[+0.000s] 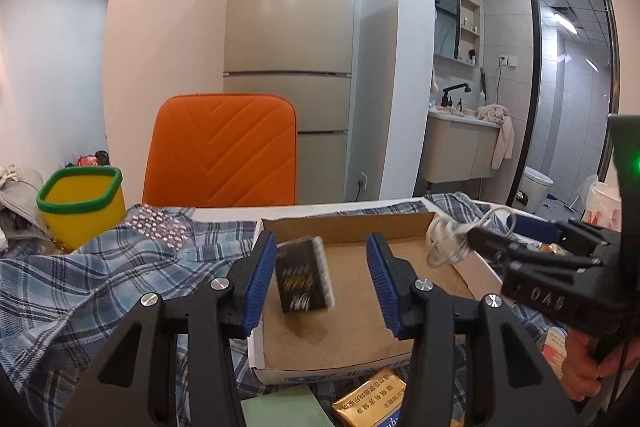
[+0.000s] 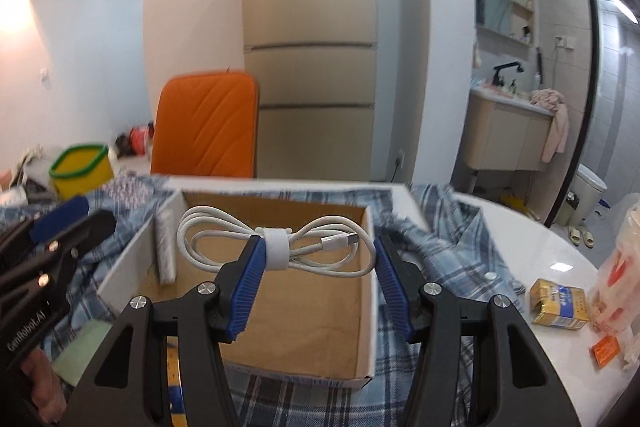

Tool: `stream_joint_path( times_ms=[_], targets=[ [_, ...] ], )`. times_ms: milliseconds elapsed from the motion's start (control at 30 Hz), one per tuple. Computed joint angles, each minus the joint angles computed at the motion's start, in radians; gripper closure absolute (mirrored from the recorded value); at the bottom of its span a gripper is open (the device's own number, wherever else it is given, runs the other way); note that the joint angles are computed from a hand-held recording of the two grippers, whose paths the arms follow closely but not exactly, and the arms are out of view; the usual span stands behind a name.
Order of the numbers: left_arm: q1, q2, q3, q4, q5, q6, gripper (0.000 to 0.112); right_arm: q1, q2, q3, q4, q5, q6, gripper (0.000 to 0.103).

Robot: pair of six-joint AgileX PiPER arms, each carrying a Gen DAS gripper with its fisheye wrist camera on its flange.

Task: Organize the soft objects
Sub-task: 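Carry tissue pack and cable over the cardboard box while both grippers open to drop them, then raise both open grippers away from the cardboard box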

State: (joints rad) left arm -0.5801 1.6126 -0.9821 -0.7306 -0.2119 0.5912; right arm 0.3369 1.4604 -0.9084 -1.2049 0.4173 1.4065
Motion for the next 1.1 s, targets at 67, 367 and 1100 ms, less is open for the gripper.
stream_joint_path(
  times_ms=[67, 367, 1100],
  targets=[
    [0.005, 0.004, -0.008, -0.016, 0.015, 0.012, 0.066, -0.017, 0.029, -0.029, 0.138, -0.013, -0.147, 0.045],
    [0.010, -0.012, 0.010, -0.035, -0.008, 0.011, 0.028, -0.035, 0.016, -0.002, 0.127, -0.051, -0.105, 0.020],
    [-0.162, -0.377, 0.178, -0.449, -0.190, 0.468, 0.017, 0.238, -0.352, 0.101, -0.063, 0.227, 0.056, 0.020]
  ],
)
